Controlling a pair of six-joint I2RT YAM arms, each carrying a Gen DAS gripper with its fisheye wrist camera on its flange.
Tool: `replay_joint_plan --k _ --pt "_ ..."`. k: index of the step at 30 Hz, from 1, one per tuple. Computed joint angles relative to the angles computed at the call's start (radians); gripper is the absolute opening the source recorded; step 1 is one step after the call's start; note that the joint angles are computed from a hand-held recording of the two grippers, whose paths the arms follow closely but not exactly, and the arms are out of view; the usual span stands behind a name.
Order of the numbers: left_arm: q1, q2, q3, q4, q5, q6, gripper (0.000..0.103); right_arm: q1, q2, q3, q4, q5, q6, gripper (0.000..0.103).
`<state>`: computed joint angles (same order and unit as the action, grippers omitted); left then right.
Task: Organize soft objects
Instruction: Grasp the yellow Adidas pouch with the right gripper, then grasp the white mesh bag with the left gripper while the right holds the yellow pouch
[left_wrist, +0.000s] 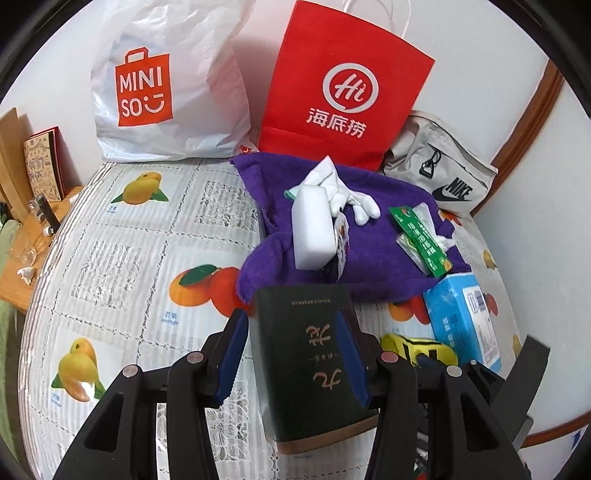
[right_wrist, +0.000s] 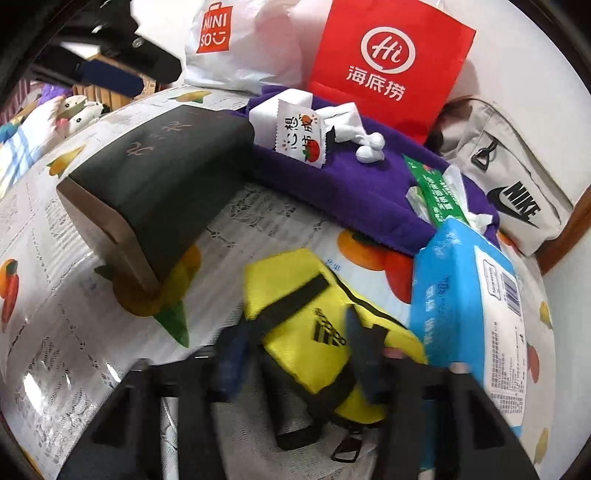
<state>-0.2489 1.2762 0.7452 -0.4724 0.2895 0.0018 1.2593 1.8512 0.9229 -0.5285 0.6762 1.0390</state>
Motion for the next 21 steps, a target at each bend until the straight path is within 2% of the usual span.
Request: replay_joint_plan --k 4,8,11,18,21 --pt "-0.007 -0.025 -0.025 -0.006 -0.005 0.005 0.047 0.018 -0.042 0.000 -0.003 0.017 0.013 0.018" --pt "-0.009 -0.083 -0.053 -0.031 -0.006 -0.006 0.047 0.042 -0.135 -0.037 0.034 0.024 0.046 0.015" --pt "-0.020 -0.152 -0.076 -0.062 -0.021 -0.006 0.047 0.073 -0.208 -0.058 0.005 0.049 0.102 0.014" --pt "-0.110 -0.347 -0.147 -0.161 -0.057 -0.036 0.047 0.212 -0.325 -0.053 -0.169 0.146 0.303 0.014" --pt "-0.172 -0.427 -0.187 -0.195 -0.077 -0.071 0.047 0.287 -0.345 -0.053 -0.248 0.174 0.427 0.014"
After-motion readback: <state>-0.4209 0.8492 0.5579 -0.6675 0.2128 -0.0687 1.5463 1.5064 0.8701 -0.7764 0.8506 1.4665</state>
